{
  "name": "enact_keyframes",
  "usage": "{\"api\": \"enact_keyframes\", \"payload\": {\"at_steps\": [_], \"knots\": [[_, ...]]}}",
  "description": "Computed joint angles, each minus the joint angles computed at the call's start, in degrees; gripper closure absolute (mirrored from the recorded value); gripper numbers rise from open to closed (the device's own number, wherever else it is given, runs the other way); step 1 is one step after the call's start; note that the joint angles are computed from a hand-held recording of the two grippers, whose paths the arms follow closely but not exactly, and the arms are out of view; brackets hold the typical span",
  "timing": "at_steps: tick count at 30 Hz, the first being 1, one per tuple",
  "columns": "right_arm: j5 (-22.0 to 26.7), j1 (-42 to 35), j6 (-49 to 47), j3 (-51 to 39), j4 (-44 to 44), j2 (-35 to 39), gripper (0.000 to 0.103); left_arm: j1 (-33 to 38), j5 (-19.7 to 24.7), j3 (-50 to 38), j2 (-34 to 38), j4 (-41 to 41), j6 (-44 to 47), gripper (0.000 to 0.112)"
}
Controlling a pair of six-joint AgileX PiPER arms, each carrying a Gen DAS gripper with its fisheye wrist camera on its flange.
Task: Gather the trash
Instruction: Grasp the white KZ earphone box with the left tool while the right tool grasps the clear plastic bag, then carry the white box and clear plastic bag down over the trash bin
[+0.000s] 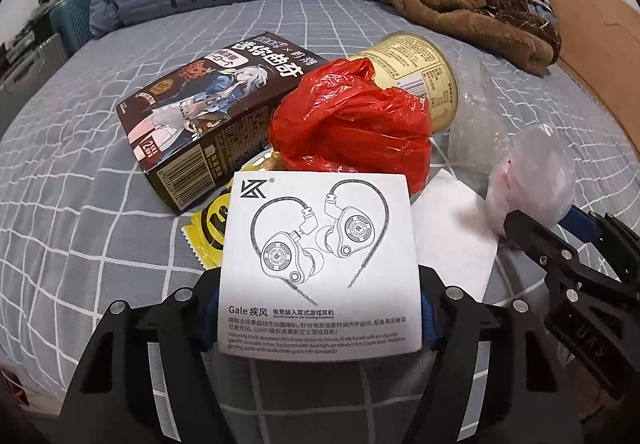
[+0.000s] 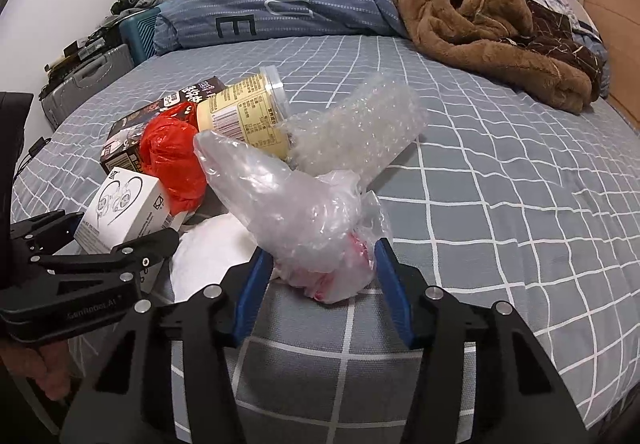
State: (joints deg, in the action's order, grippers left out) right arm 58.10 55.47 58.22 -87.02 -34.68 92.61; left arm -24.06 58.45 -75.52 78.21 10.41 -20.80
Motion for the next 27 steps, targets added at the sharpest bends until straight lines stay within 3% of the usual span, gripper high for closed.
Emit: {"api": "enact_keyframes", "payload": {"at_steps": [14, 27], "knots": [[1.49, 1.75, 2.35, 0.23, -2.43, -1.22, 0.053, 0.5, 0.19, 0.59, -2.5, -0.44, -1.34, 0.043], [6.94, 6.95, 6.86, 0.7, -6.29, -4.2, 0.053, 0.38, 2.81, -0.08, -7.43, -1.06, -1.2, 0.043]]}}
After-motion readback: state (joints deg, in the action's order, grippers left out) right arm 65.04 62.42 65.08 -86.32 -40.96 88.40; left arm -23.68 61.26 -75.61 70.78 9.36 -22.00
